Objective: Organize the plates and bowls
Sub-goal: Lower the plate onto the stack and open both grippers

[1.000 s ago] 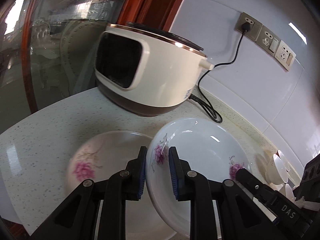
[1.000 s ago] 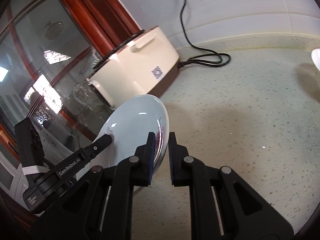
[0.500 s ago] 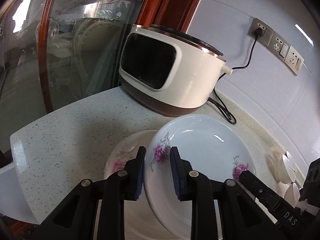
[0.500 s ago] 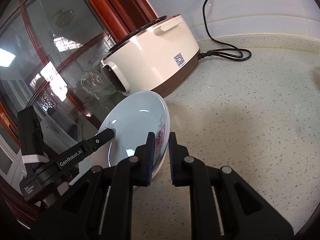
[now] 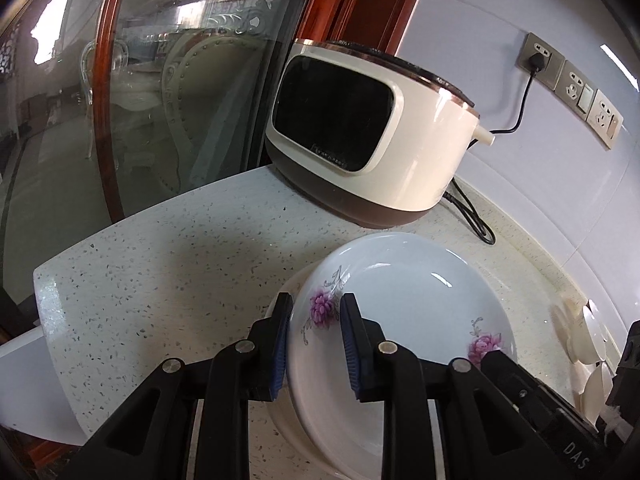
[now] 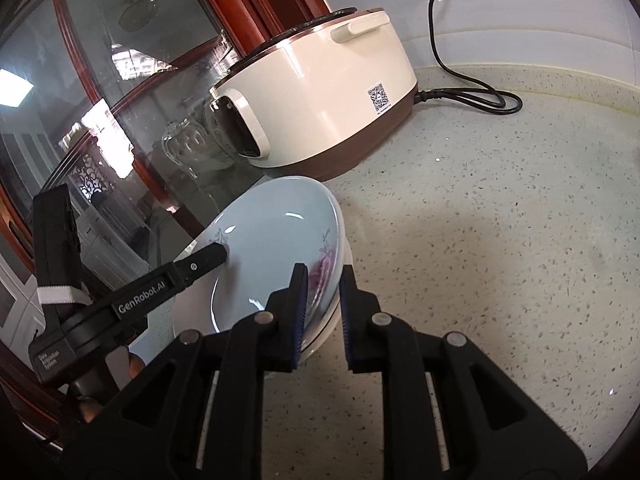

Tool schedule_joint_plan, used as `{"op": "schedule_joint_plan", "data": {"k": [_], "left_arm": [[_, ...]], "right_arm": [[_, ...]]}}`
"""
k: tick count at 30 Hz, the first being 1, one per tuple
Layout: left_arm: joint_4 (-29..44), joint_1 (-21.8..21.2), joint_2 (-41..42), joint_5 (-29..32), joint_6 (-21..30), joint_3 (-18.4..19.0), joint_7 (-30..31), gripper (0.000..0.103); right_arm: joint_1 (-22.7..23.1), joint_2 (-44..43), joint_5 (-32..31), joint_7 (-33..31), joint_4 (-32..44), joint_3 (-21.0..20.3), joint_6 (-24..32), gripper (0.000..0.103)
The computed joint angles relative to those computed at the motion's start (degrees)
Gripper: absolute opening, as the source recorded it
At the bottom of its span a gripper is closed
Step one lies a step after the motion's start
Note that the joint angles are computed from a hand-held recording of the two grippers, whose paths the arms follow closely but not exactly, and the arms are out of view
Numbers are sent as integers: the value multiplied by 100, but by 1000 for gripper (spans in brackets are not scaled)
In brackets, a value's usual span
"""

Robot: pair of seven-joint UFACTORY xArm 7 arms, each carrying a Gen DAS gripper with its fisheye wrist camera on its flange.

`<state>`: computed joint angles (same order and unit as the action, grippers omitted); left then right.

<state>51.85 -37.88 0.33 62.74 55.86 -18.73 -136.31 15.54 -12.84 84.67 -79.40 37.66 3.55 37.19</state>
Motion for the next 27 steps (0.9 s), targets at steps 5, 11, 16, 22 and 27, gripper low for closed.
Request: {"op": "schedule_joint_plan", "data": {"k": [5, 11, 16, 22, 27], "left_arm": [[81, -27, 88, -11, 67, 11, 69, 25], [349, -125, 325, -121, 289, 55, 245, 25], [458, -212, 419, -160, 363, 131, 322, 29], [552, -286, 455, -249, 528, 142, 477, 34], [734, -407, 572, -296, 829, 149, 676, 42]], "right_arm": [[2, 108, -54, 167, 85, 27, -36, 24], [13, 46, 10, 114, 40, 33, -35, 31], [43, -76, 309, -187, -39, 38, -134, 47], [27, -180, 614, -465, -95, 71, -295, 58], [-6, -184, 699, -512, -85, 70, -368, 59]]}}
